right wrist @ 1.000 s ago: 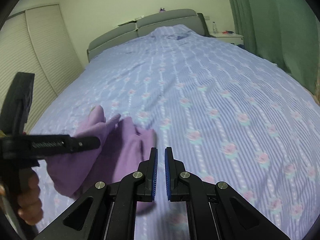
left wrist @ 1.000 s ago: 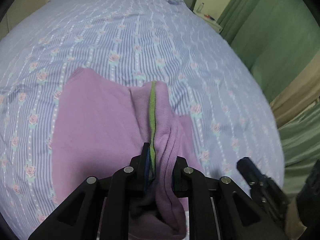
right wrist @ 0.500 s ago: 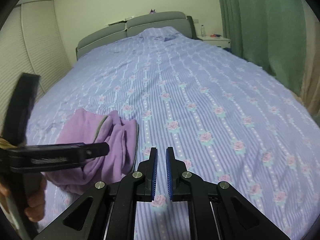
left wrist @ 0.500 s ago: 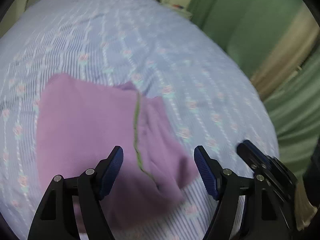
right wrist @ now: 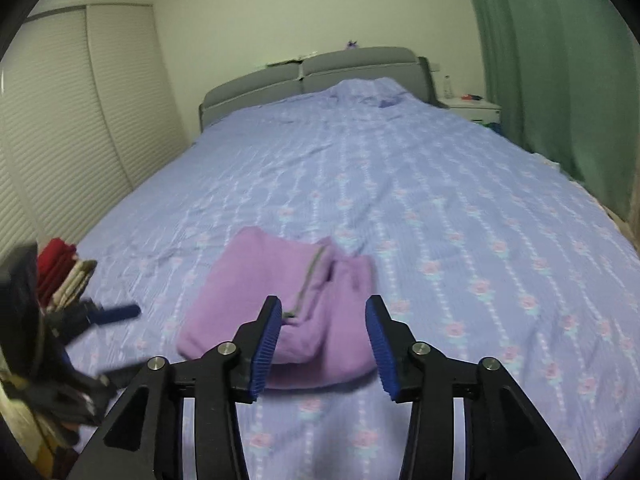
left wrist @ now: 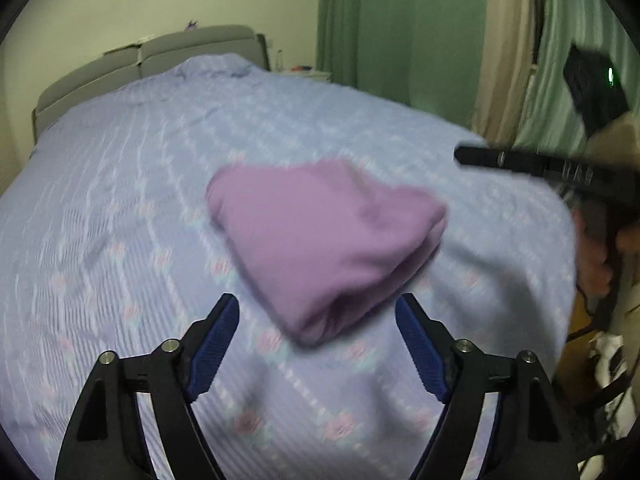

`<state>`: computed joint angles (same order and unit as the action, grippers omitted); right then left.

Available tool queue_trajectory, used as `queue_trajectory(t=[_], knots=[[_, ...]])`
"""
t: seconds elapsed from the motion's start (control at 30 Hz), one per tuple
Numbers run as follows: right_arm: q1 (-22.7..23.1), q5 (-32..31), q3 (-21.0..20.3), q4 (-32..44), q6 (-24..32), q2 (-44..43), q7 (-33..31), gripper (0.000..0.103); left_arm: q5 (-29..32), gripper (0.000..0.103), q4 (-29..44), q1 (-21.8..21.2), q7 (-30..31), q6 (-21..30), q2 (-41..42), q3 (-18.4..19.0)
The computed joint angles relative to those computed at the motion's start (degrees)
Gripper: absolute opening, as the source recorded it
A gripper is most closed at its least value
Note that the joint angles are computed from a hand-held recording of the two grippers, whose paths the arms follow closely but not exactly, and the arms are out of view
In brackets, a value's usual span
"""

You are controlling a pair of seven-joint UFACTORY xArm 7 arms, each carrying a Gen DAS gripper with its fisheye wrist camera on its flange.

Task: Fold small clothes
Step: 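Grasp the folded sweatshirt edge with the left gripper while the right gripper grasps it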

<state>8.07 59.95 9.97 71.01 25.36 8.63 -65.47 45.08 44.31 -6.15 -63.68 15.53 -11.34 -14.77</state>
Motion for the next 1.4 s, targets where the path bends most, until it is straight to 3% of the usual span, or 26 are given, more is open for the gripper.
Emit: queue_trajectory(t=[0.07, 0.2, 0.4, 0.5, 0.57, 0.7, 0.77, 0.93, 1.13, 1.27, 1.4], knots=[[1.0, -2.1, 0.3, 0.5, 0.0, 1.1, 2.9, 0.044, 2.1, 0.068, -1.7, 1.2, -3.8, -1.0, -0.2, -0.7], [1.7, -3.9, 1.3, 0.7, 0.0, 2.6, 6.4, 0.044, 7.3, 0.063, -0.6, 2.3, -10.2, -2.3, 3.1, -1.2], [2.2, -7.8, 2.4, 2.8, -1.3, 5.5, 11.8, 0.044, 14.8, 0.055, 2.8, -0.3, -19.5, -1.3, 8.3, 1.6], [2.1, -9.7, 3.2, 3.7, -1.9, 6.6, 13.6, 0.044, 20.6, 0.045, 3.4, -1.9, -26.6, -0.3, 9.2, 3.3], [2.0, -10.7, 3.7, 4.5, -2.0, 7.6, 14.5, 0.044, 20.7, 0.036, 3.8, -2.9, -27.4, -2.4, 10.2, 5.0], [2.7, -17.3, 3.1, 6.9, -0.5, 10.5, 21.4, 0.044, 23.0, 0.036, 4.6, -5.6, -29.4, 0.6, 11.0, 6.4], [1.7, -17.7, 4.1, 7.3, 0.0, 11.3, 22.1, 0.044, 23.6, 0.036, 4.5, -6.1, -30.4, 0.2, 11.1, 7.0], [0.2, -20.7, 3.9, 10.2, 6.2, 14.2, 27.2, 0.039, 21.3, 0.035, 5.2, -7.3, -28.7, 1.9, 11.4, 7.4], [-2.9, -17.9, 5.5, 11.9, 12.1, 14.8, 22.9, 0.025, 15.5, 0.035, 6.2, -8.2, -24.2, 3.9, 11.8, 7.5], [-1.7, -17.6, 5.3, 9.1, 6.5, 11.6, 17.1, 0.014, 7.3, 0.035, 6.9, -8.3, -18.3, 3.2, 12.2, 7.7], [0.0, -18.7, 5.5, 7.2, -2.9, 9.8, 11.8, 0.014, 4.3, 0.034, 9.9, -9.8, -16.6, 6.9, 14.1, 7.6]])
